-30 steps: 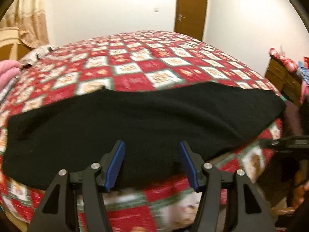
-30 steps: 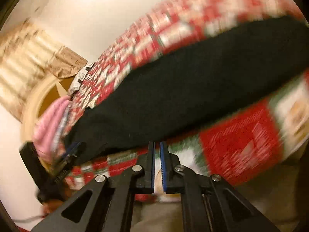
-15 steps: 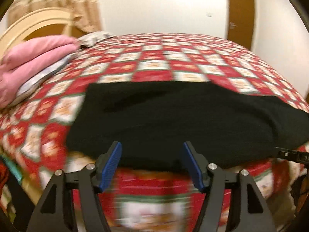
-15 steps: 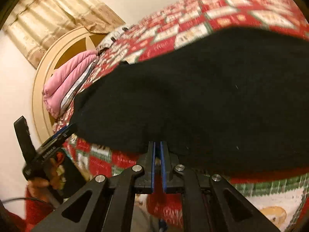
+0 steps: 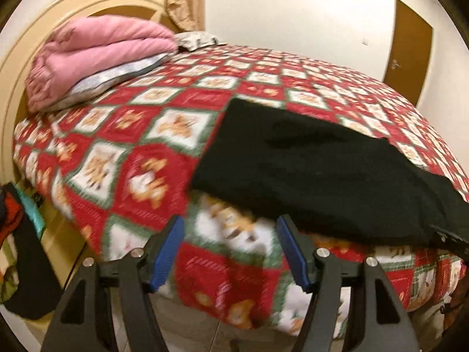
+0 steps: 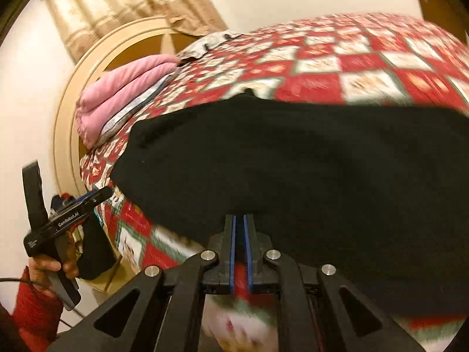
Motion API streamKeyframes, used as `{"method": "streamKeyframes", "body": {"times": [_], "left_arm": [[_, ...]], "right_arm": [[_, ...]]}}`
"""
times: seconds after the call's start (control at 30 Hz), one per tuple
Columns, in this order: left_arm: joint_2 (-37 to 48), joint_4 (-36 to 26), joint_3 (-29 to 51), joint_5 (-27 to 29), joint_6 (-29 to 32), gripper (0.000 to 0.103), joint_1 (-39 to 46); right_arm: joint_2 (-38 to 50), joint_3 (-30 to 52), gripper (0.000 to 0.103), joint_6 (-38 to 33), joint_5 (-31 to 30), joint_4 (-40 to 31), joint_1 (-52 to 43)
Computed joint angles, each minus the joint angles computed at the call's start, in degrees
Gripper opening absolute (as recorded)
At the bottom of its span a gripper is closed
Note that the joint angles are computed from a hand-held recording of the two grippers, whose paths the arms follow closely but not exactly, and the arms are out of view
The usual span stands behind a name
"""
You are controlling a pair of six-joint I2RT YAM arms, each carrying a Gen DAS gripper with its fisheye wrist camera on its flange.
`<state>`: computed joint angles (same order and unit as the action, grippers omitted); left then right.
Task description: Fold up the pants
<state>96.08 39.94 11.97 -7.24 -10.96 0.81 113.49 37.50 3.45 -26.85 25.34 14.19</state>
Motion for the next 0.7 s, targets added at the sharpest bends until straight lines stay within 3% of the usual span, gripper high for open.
{"method": "streamKeyframes", "body": {"times": [0.13, 0.23, 0.27, 0.37, 0.47, 0.53, 0.6, 0.7], "left_arm": [[6.8, 1.6, 6.2, -0.1, 1.2, 0.068, 0.7], [9.9, -3.4, 11.9, -4.7, 1.0, 0.071, 1.4], [10.6, -5.8, 14.2, -3.7, 0.6, 0.077, 2.9], [9.3, -8.2, 15.2, -3.0, 1.4, 0.081, 4.3], [5.2, -5.8, 12.1, -13.3, 2.6, 0.079, -0.5], [0.6, -4.2, 9.7, -16.1, 3.1, 0.079, -3.3], [-3.7, -4.9, 8.7, -15.9, 2.6, 0.079, -6.0], [-3.9, -8.0, 11.5, -10.7, 2.1, 0.079, -10.9]], "right_arm": [[1.9, 3.2, 0.006, 0.6, 2.1, -0.2, 2.6], [0.2, 2.4, 0.006, 0.7, -0.8, -1.7, 2.0], [-0.8, 1.1, 0.006, 1.5, -1.4, -0.4, 1.6], [-4.0, -3.2, 0.006, 2.6, -0.3, 5.0, 0.8], [-4.1, -3.8, 0.006, 4.5, 1.8, 7.1, -0.3], [-0.8, -0.5, 0.006, 4.3, 1.6, 2.7, -1.0], [0.9, 1.0, 0.006, 4.9, 0.0, 0.7, -1.7], [-3.9, -1.2, 0.006, 4.5, -2.0, 0.1, -4.8]]}}
